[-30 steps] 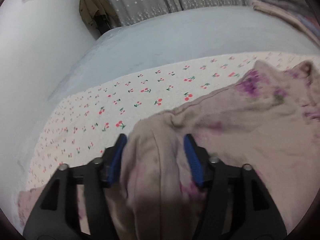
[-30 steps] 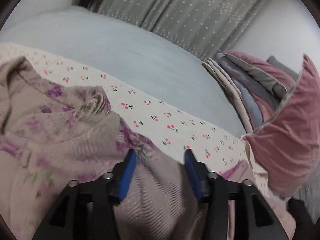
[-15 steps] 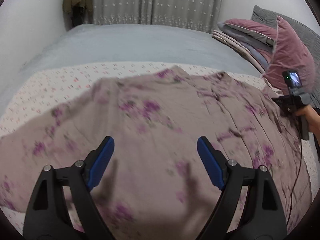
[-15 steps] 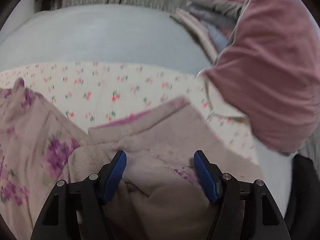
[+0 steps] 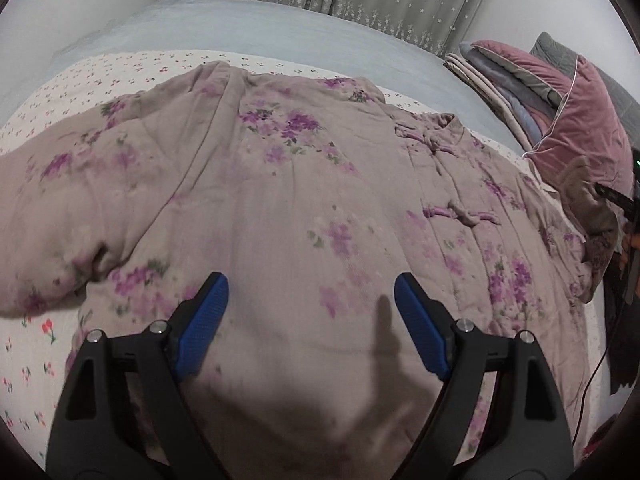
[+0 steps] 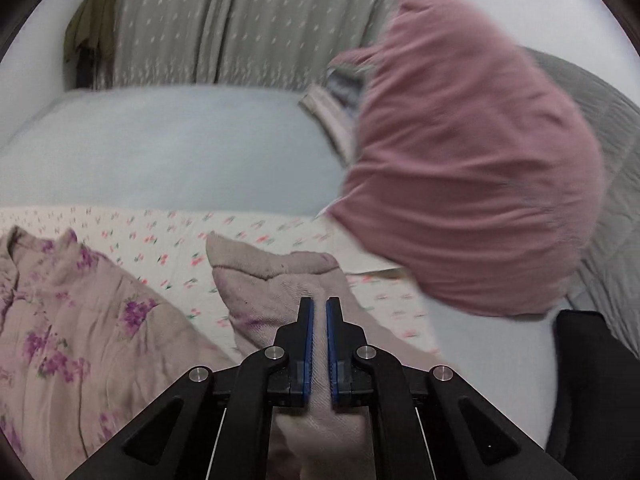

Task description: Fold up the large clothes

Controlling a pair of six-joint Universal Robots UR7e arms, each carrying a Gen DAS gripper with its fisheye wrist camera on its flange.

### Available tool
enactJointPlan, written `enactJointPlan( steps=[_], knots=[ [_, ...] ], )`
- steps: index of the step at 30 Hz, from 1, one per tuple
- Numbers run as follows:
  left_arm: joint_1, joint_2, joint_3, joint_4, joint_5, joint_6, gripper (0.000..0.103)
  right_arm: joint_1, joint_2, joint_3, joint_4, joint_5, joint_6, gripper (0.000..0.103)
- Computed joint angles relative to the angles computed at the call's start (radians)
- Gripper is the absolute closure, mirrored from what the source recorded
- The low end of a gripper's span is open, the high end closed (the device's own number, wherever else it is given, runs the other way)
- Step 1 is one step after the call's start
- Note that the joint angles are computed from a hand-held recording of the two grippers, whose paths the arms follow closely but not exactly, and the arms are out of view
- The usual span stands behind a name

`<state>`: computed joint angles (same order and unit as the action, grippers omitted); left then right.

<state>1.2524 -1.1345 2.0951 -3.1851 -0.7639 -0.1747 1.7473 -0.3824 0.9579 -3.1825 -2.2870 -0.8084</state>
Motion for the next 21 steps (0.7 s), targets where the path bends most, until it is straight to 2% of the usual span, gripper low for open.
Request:
enactJointPlan(
  steps=[3,6,10,15,18,20,21],
  knots=[
    [-0.023,-0.035,0.049,-0.010,-0.016,-0.048,0.018,-0.006,-0.155,0.212,-0.149,0.028,0.009,0.098],
    [-0.051,-0.060,0.097,-0.020,-0.012,-0.080,0.018,-0.037,-0.294,0.401,-0.247,0.070,0.017,0.098],
    [-0.111,-0.089,0.151,0.026,0.053,-0.122,0.018,-0.094,-0.441,0.627,-0.364,0.082,0.004,0.097],
    [-0.190,-0.136,0.227,0.088,0.135,-0.155,0.018,-0.192,-0.580,0.785,-0.350,0.074,0.107,0.094],
    [-0.230,-0.179,0.272,0.137,0.188,-0.172,0.018,-0.255,-0.700,0.887,-0.270,0.138,0.261,0.073],
    [-0.254,-0.245,0.307,0.240,0.221,-0.218,0.018,-0.290,-0.784,0.961,-0.215,0.229,0.354,0.048],
    [-0.263,-0.290,0.326,0.308,0.230,-0.252,0.018,-0.300,-0.817,0.994,-0.194,0.268,0.374,0.043]
  ],
)
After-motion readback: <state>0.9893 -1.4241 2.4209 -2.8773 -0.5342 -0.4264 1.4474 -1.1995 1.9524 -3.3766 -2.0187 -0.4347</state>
